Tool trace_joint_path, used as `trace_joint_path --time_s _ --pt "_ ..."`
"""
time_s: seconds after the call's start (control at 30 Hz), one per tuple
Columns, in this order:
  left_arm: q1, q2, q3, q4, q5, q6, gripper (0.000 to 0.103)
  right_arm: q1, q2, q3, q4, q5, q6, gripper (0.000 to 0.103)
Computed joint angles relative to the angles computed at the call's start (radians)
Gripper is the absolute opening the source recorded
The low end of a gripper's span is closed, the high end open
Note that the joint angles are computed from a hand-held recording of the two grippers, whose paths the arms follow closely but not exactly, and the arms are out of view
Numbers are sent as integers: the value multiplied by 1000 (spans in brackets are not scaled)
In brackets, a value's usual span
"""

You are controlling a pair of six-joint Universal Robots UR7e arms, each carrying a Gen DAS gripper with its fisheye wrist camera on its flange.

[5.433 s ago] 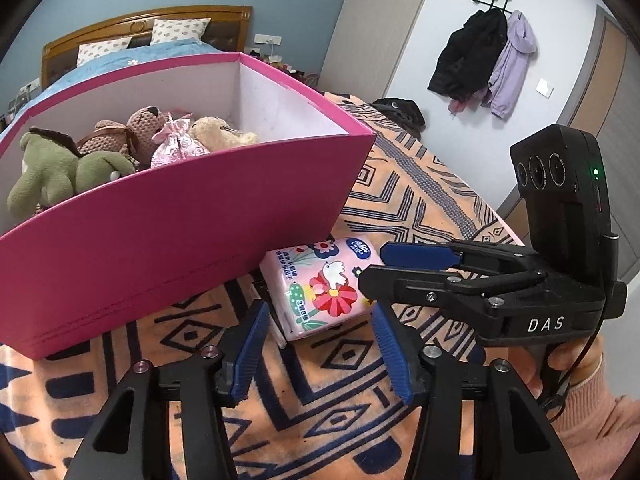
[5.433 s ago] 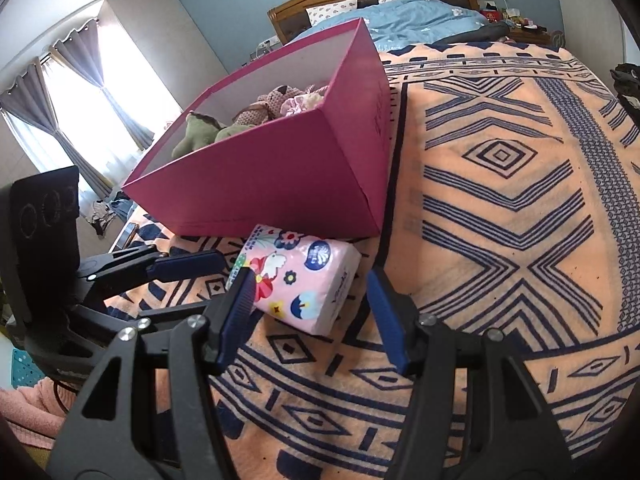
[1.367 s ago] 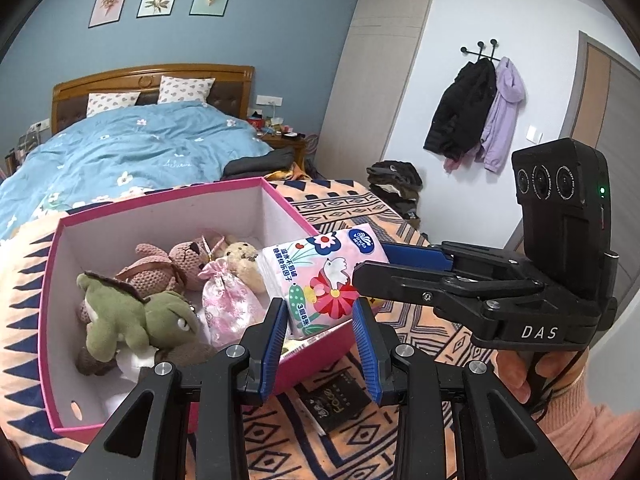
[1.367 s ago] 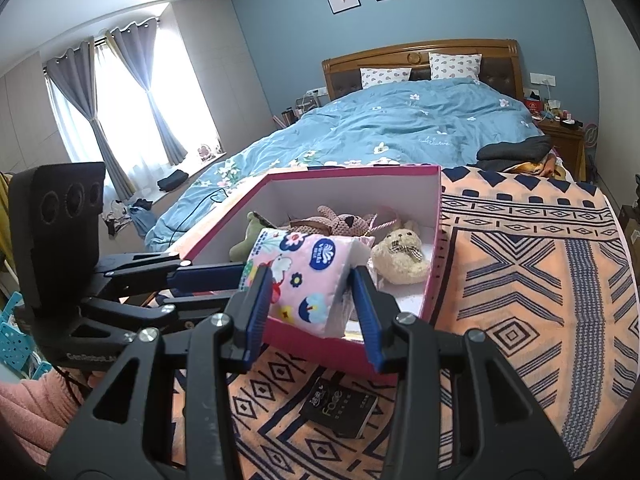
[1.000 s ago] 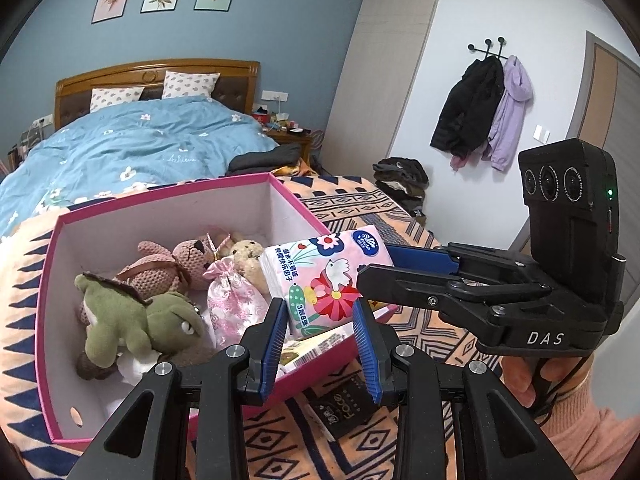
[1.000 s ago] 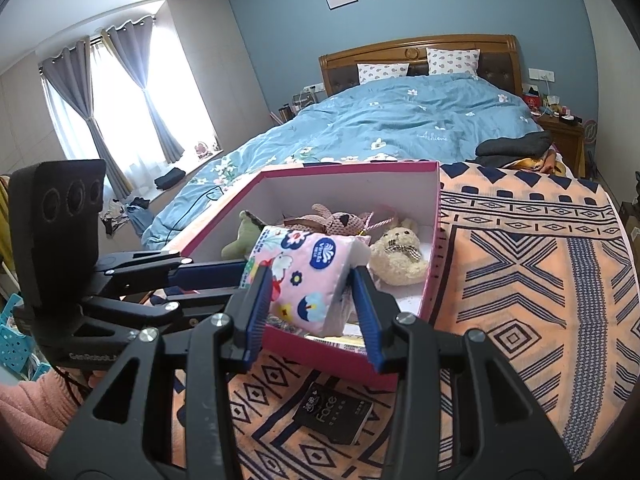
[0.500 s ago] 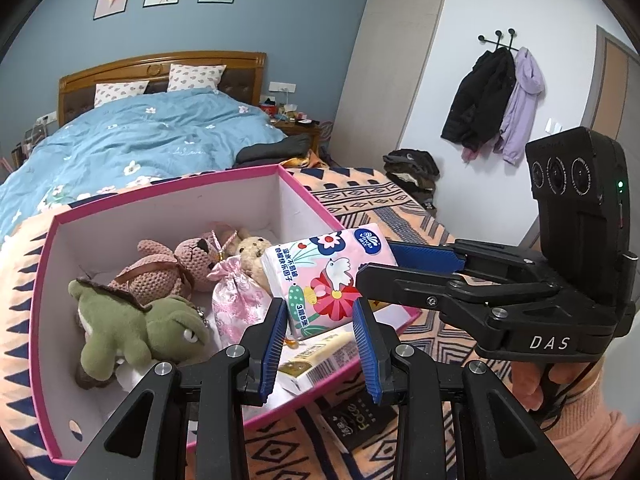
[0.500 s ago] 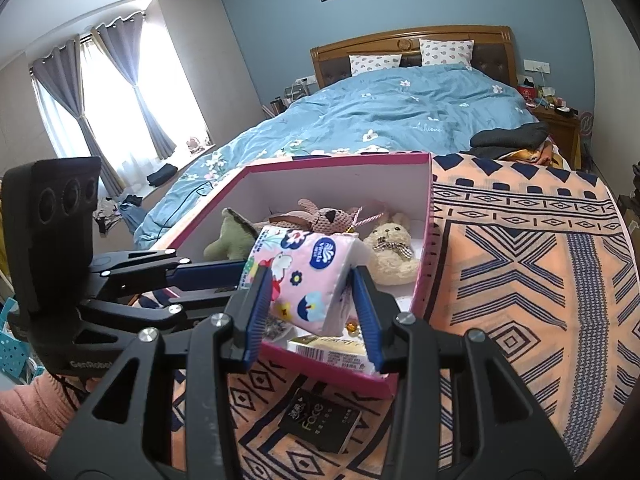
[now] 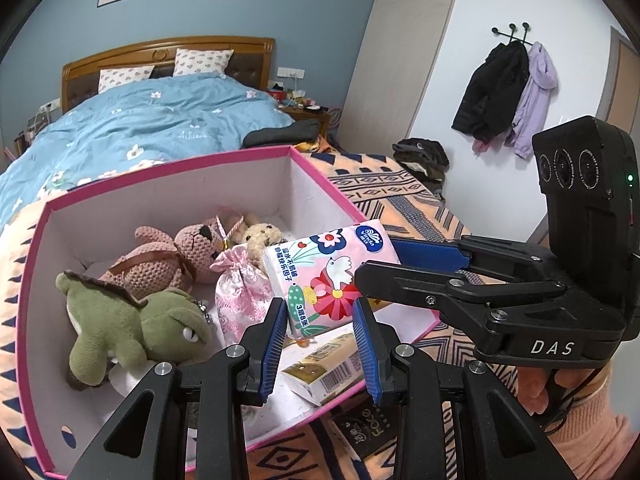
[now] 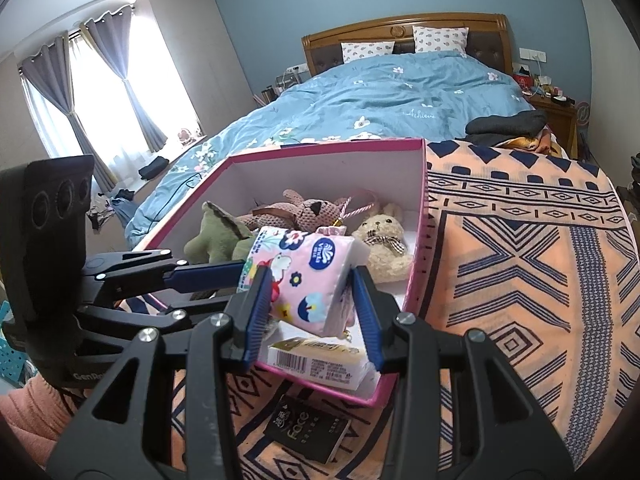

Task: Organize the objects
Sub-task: 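Carry the floral pack over the pink box and lower it inside, then open the left tool to release the floral pack in the box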

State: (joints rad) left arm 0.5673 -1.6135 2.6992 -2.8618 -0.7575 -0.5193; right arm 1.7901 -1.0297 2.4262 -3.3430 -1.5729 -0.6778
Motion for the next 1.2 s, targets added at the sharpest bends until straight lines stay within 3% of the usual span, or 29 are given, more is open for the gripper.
trace_joint_path --time_s 0.57,0.77,0.87,1.2 --pt "112 72 -39 -48 -66 39 33 19 52 -37 -6 -56 28 45" --pt "128 87 -43 -61 -68 44 33 18 55 -39 -10 -42 42 53" --pt "109 80 -25 -73 -49 39 33 14 48 -32 -10 -34 37 53" --pt "-39 3 45 -2 56 -39 51 -4 -8 24 -10 21 17 53"
